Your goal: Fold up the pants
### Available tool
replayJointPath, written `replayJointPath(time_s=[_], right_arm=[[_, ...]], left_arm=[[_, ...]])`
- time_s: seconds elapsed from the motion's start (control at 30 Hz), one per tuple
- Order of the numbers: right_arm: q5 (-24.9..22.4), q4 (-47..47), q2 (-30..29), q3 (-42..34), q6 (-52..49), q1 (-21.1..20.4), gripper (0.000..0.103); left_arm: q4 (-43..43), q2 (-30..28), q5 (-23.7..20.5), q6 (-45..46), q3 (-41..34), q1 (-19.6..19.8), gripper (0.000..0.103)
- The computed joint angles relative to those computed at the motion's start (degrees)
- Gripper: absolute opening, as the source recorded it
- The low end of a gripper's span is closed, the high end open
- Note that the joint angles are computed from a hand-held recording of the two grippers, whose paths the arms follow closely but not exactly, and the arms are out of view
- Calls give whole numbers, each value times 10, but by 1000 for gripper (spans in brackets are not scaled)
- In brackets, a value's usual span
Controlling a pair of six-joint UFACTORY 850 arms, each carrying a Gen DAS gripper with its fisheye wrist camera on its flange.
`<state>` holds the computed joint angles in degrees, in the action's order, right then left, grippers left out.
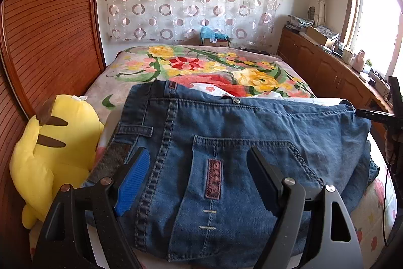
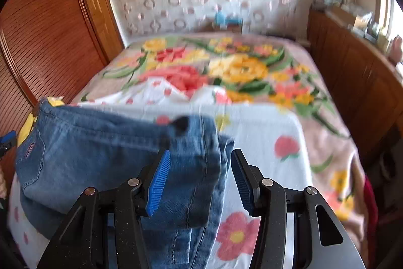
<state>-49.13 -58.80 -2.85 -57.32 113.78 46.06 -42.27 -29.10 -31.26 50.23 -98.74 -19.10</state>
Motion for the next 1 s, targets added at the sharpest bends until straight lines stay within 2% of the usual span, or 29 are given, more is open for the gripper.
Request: replayJointPath(time_s=[0.2, 0.23, 0.27, 0.3, 0.33, 0.37, 0.4, 0.53, 0.63, 0.67, 0.7, 0.8, 0.87, 1.0], right_arm=[[67, 6, 8, 0, -23, -35, 51], [70, 8, 6, -4, -32, -39, 44], [77, 8, 9, -3, -42, -45, 23], [90, 8, 11, -4, -54, -50, 14], [95, -1, 11, -8, -58, -53, 13], [87, -19, 10, -10, -51, -52, 8], [71, -35, 9, -14, -42, -48, 8], [-6, -55, -3, -42, -24, -41, 8], [-12, -28, -16, -53, -54, -45, 8], [-17, -16, -20, -55, -59, -44, 11], [-21, -6, -21, -55, -64, -42, 22], [-41, 0, -13, -47, -55, -29, 41], [-46, 7, -5, -40, -48, -15, 47], [-54, 35, 4, -35, -54, 22, 47]], left_arm=[[7, 9, 6, -3, 16, -1, 80], [7, 9, 6, -4, 17, 0, 80], [8, 10, 7, -4, 18, 0, 80], [10, 11, 9, -6, 21, 1, 80], [11, 13, 11, -7, 24, 1, 80], [10, 14, 14, -6, 26, 1, 80], [8, 16, 16, -4, 28, 2, 80], [-23, 30, 46, 27, 51, 3, 80], [-76, 41, 59, 81, 69, 6, 80], [-85, 44, 61, 92, 73, 6, 80], [-89, 48, 67, 99, 79, 6, 80], [-82, 49, 62, 95, 80, 5, 80], [-81, 49, 49, 96, 80, 6, 80], [-79, 55, 37, 99, 88, 3, 80]])
